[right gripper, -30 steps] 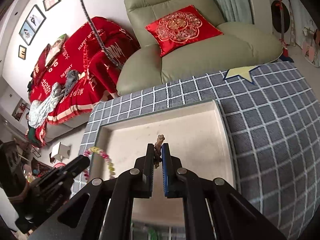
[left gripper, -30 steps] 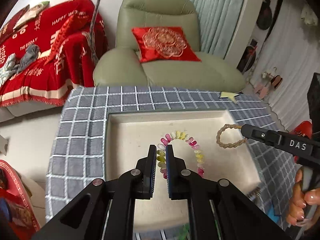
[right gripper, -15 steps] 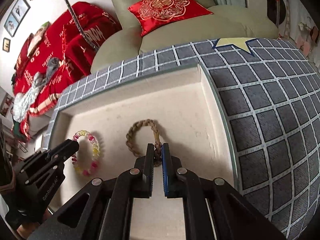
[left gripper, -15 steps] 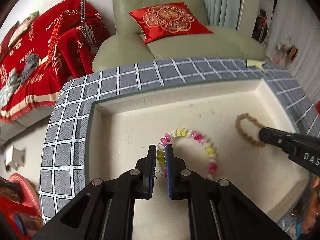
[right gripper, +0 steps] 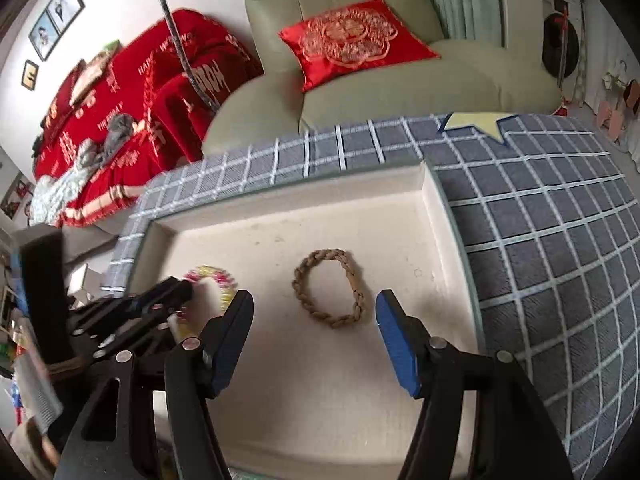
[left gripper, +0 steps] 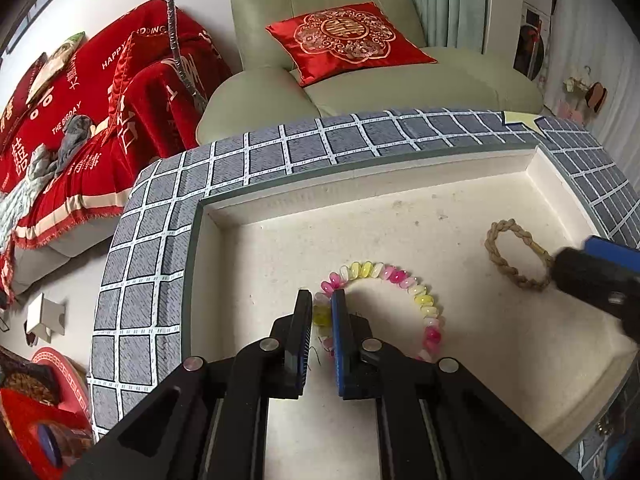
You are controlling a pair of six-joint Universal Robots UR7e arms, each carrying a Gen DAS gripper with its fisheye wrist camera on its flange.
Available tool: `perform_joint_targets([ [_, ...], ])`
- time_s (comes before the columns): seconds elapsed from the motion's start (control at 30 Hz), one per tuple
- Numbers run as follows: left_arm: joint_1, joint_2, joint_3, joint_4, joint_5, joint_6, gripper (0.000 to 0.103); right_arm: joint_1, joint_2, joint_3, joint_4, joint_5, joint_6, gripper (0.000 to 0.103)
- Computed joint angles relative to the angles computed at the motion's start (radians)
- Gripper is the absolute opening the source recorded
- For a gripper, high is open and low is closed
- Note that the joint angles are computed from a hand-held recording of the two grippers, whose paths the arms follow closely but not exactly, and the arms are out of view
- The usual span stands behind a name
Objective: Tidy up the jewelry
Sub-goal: 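Carry both bracelets into the white tray and open both tools to release them, then lift both tools out of the tray and move toward the remaining jewelry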
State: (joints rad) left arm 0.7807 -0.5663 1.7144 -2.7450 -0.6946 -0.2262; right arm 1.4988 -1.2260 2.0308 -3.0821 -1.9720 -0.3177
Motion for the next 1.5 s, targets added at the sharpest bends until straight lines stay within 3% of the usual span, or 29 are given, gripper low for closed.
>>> perform_joint_targets([
  [0.23, -0.005, 0.001, 0.001, -0.033, 0.001, 0.027, 0.025, -0.015, -0.121, 0.108, -0.047, 0.039, 0.027, 0.068],
  [0.27, -0.007, -0.001, 0.003, -0.04, 0.0, 0.03, 0.033, -0.018, -0.136, 0.122, -0.055, 0.04, 0.03, 0.068],
  [0.3, -0.01, -0.004, 0.005, -0.044, 0.002, 0.029, 0.053, -0.022, -0.15, 0.136, -0.064, 0.04, 0.034, 0.068],
  [0.33, -0.013, -0.007, 0.003, -0.031, 0.012, 0.012, 0.103, -0.026, -0.16, 0.145, -0.067, 0.041, 0.037, 0.068],
  [0.4, -0.026, -0.007, 0.018, -0.077, 0.053, 0.017, 0.103, -0.034, -0.186, 0.168, -0.072, 0.047, 0.049, 0.068],
  [0.53, -0.032, -0.022, 0.036, -0.106, 0.036, 0.029, 0.103, -0.042, -0.21, 0.192, -0.073, 0.039, 0.051, 0.07],
  [0.6, -0.042, -0.038, 0.064, -0.137, 0.043, 0.04, 0.103, -0.041, -0.219, 0.207, -0.083, 0.032, 0.047, 0.086],
  [0.73, -0.066, -0.095, 0.149, -0.171, 0.038, 0.034, 0.103, -0.038, -0.25, 0.25, -0.113, 0.039, 0.034, 0.091],
  [0.77, -0.076, -0.119, 0.176, -0.167, 0.041, 0.021, 0.103, -0.034, -0.257, 0.262, -0.128, 0.034, 0.028, 0.101],
  [0.8, -0.084, -0.136, 0.197, -0.165, 0.044, 0.01, 0.103, -0.032, -0.264, 0.272, -0.137, 0.035, 0.023, 0.103],
  [0.97, -0.126, -0.239, 0.335, -0.167, 0.045, -0.058, 0.103, -0.025, -0.331, 0.32, -0.109, 0.046, 0.035, 0.103],
  [1.23, -0.172, -0.383, 0.51, -0.093, -0.048, -0.197, 0.103, -0.008, -0.394, 0.394, -0.063, -0.016, 0.033, 0.103],
  [1.5, -0.249, -0.425, 0.639, -0.076, -0.042, -0.267, 0.103, -0.021, -0.424, 0.504, -0.09, -0.062, 0.03, 0.103],
])
